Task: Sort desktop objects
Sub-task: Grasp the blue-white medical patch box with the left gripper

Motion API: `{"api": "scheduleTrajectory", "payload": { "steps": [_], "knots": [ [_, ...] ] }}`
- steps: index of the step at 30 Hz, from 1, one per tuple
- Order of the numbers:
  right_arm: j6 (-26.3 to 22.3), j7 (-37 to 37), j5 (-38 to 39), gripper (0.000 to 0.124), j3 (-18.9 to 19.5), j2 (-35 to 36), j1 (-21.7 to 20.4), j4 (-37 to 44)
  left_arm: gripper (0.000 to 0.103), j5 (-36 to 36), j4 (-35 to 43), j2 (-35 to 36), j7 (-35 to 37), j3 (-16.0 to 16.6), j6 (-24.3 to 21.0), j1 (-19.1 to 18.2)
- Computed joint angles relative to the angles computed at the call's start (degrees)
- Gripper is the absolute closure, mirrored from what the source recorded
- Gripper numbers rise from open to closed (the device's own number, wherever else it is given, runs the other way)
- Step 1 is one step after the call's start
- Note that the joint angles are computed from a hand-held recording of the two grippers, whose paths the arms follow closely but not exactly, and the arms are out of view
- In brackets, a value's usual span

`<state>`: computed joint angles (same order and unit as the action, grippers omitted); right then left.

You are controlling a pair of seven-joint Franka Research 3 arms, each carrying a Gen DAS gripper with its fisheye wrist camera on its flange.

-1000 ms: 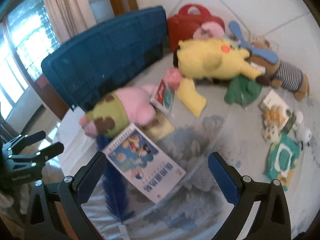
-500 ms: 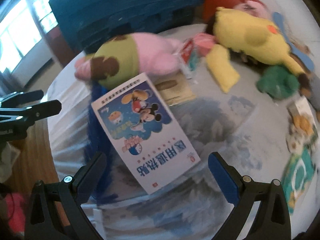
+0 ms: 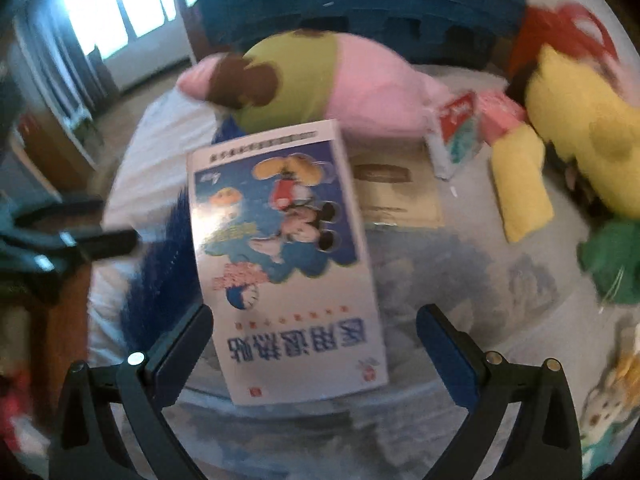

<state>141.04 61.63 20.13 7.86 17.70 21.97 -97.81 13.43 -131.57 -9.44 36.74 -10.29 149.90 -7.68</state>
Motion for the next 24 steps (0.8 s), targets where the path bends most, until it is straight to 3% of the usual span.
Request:
{"api": "scheduleTrajectory", "payload": {
  "steps": [7, 9, 10, 11, 12, 15, 24],
  "knots": [
    [0.05, -1.55, 2.44, 0.033, -0.85, -1.42, -2.80, -2.10, 0.011, -2.63, 5.69, 9.61, -0.30, -0.68, 4.89, -1.57],
    [0.13, -1.16, 2.26, 0.044, -1.30, -1.15, -3.12, -2.48, 0.012, -2.02, 7.12, 11.94, -0.44, -0.63, 6.02, -1.66],
    [0.17, -0.86, 2.07, 0.047, -1.52, -0.98, -3.28, -2.64, 0.017, -2.51, 7.52, 12.67, 0.58, -0.69, 7.54, -1.65],
    [0.20, -0.56, 1.87, 0.056, -1.73, -0.79, -3.45, -2.78, 0.032, -3.31, 7.86, 13.31, 1.98, -0.82, 9.31, -1.60],
    [0.15, 0.52, 1.46, 0.066, -2.15, -0.68, -3.57, -3.09, 0.036, -2.12, 8.46, 13.40, 1.69, -0.73, 9.30, -1.82],
    [-0.46, 3.06, 2.22, 0.071, -2.77, -1.81, -4.73, -4.95, 0.053, 2.78, 10.59, 13.34, -0.22, -0.42, 7.85, -2.57],
    [-0.89, 9.45, 7.29, 0.071, -2.93, -7.92, -6.69, -12.26, 0.075, 4.42, 14.17, 10.11, 6.82, -1.18, 0.77, -3.13]
  ]
}}
